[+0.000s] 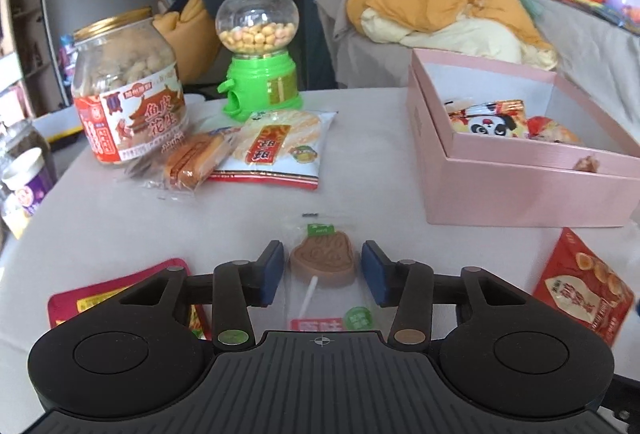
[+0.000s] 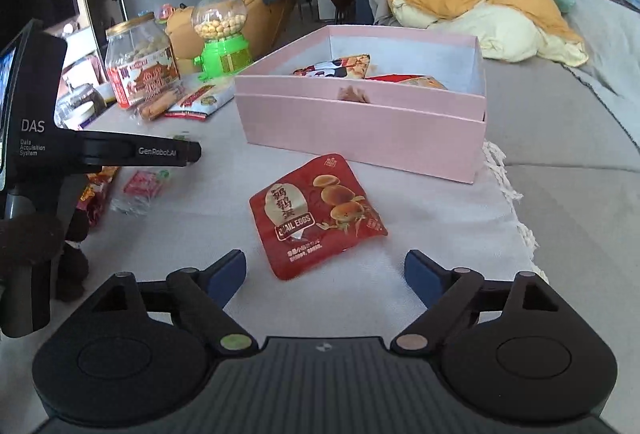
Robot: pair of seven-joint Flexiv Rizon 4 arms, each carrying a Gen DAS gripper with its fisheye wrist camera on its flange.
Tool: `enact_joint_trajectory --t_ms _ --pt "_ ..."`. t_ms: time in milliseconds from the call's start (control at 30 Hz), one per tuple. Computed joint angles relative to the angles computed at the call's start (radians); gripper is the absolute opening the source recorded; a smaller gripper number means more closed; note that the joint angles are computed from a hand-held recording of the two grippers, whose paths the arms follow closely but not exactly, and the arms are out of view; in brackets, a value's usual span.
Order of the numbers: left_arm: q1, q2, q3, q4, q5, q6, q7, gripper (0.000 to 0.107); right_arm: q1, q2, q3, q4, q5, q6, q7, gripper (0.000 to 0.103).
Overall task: Organize snacks
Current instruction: 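Grasp the red salted-egg packet with the right gripper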
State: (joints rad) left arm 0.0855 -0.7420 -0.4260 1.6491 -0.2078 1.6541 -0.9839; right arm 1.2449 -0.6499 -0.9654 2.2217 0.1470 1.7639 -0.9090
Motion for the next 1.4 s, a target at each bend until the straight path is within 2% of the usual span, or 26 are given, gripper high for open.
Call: enact_joint_trajectory --t_ms 67,300,400,533,567,633,833,867,900,933,1000,1400 --pt "0.059 -0.006 -0.071 0.027 0.004 0.017 0.010 0.045 0.012 -0.010 -0.014 -0.004 -0.009 -0.019 -0.002 0.089" --pt "0.056 0.013 -0.064 0.056 0.062 0.038 0.035 0.043 0.034 -0.032 -0.055 -0.012 -0.026 -0.064 0.038 0.090" --pt "0.103 0.025 -0.114 0.094 0.071 0.034 0.044 0.043 0.025 -0.032 -0.062 -0.026 -0.055 -0.095 0.053 0.091" --pt "0.182 0.036 -0.195 0.152 0.080 0.038 0.048 0.043 -0.070 -0.005 -0.005 -0.082 -0.119 -0.140 0.073 0.091" --pt "0.190 0.038 -0.201 0.160 0.084 0.040 0.048 0.043 -0.114 0.012 0.033 -0.098 -0.137 -0.140 0.073 0.092" --pt "0.190 0.045 -0.198 0.169 0.093 0.044 0.049 0.043 -0.151 0.009 0.055 -0.122 -0.171 -0.151 0.088 0.092" --pt "0.179 0.046 -0.183 0.164 0.102 0.045 0.048 0.043 -0.164 -0.053 0.037 -0.151 -0.220 -0.119 0.112 0.096" --pt "0.181 0.045 -0.186 0.164 0.102 0.044 0.048 0.043 -0.168 -0.053 0.042 -0.151 -0.220 -0.111 0.108 0.095" --pt "0.184 0.045 -0.190 0.166 0.104 0.045 0.048 0.043 -0.173 -0.051 0.049 -0.148 -0.216 -0.095 0.102 0.090" --pt "0.184 0.045 -0.189 0.166 0.104 0.045 0.048 0.043 -0.183 -0.043 0.063 -0.144 -0.212 -0.075 0.090 0.081" --pt "0.184 0.046 -0.188 0.167 0.106 0.046 0.049 0.043 -0.171 -0.043 0.059 -0.132 -0.191 -0.048 0.066 0.073" --pt "0.210 0.041 -0.218 0.175 0.106 0.042 0.064 0.043 -0.119 -0.035 0.047 -0.097 -0.085 -0.031 0.025 0.072"
